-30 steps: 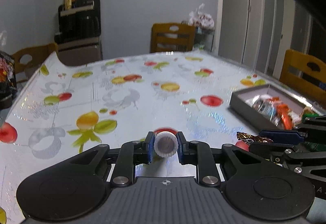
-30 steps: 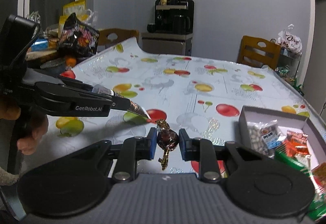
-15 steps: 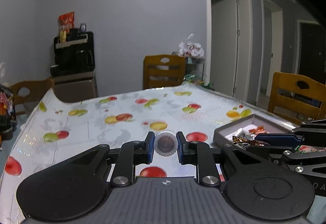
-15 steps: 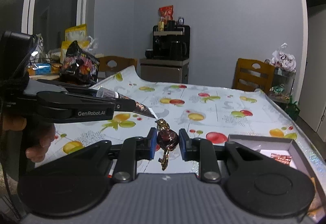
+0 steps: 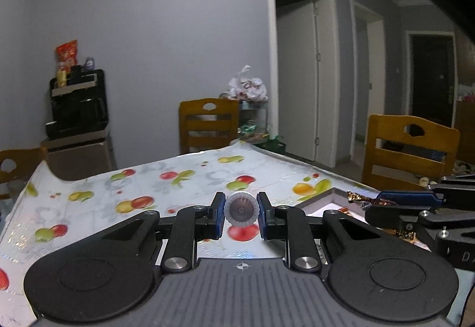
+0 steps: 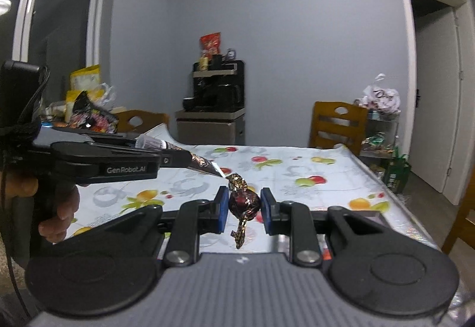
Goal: Organize snacks
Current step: 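Lift and carry the chocolate tube and brown candy over the grey box with both tools, then open the left tool dropping the tube while the right tool releases the brown candy into the box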
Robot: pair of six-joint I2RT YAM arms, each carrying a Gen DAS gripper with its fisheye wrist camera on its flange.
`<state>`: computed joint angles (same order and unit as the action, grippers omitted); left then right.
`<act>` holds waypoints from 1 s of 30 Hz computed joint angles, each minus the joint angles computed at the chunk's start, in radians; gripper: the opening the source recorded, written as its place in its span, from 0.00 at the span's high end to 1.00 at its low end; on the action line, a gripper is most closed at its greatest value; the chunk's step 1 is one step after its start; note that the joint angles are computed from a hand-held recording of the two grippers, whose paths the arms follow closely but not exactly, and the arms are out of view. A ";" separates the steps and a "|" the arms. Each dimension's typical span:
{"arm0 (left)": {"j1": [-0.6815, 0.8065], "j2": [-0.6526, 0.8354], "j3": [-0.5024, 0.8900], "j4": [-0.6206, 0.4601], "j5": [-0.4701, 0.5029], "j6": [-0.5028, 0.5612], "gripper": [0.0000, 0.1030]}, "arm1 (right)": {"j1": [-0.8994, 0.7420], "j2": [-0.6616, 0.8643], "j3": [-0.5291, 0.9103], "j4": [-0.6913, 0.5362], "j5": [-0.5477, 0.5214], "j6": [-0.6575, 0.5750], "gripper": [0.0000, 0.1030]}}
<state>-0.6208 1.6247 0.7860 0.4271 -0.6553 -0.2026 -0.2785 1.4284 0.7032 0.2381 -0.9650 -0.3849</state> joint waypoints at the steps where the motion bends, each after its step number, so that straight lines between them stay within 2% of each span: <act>1: -0.003 0.014 0.016 -0.004 0.005 0.003 0.77 | -0.018 0.008 0.007 0.001 -0.008 0.000 0.79; 12: -0.015 0.245 0.269 -0.068 0.091 0.017 0.77 | -0.204 0.201 0.150 -0.017 -0.033 -0.025 0.79; 17: -0.008 0.350 0.399 -0.142 0.132 0.003 0.77 | -0.246 0.300 0.224 -0.056 -0.018 -0.056 0.79; 22: 0.006 0.450 0.536 -0.215 0.152 0.009 0.77 | -0.261 0.399 0.295 -0.093 0.005 -0.060 0.79; 30: 0.019 0.614 0.757 -0.312 0.176 0.056 0.77 | -0.199 0.548 0.447 -0.133 0.102 -0.010 0.78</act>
<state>-0.6020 2.2391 1.5428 0.1148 -0.4789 -0.1461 -0.4771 1.9759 1.1498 0.1054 -0.8628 -0.3945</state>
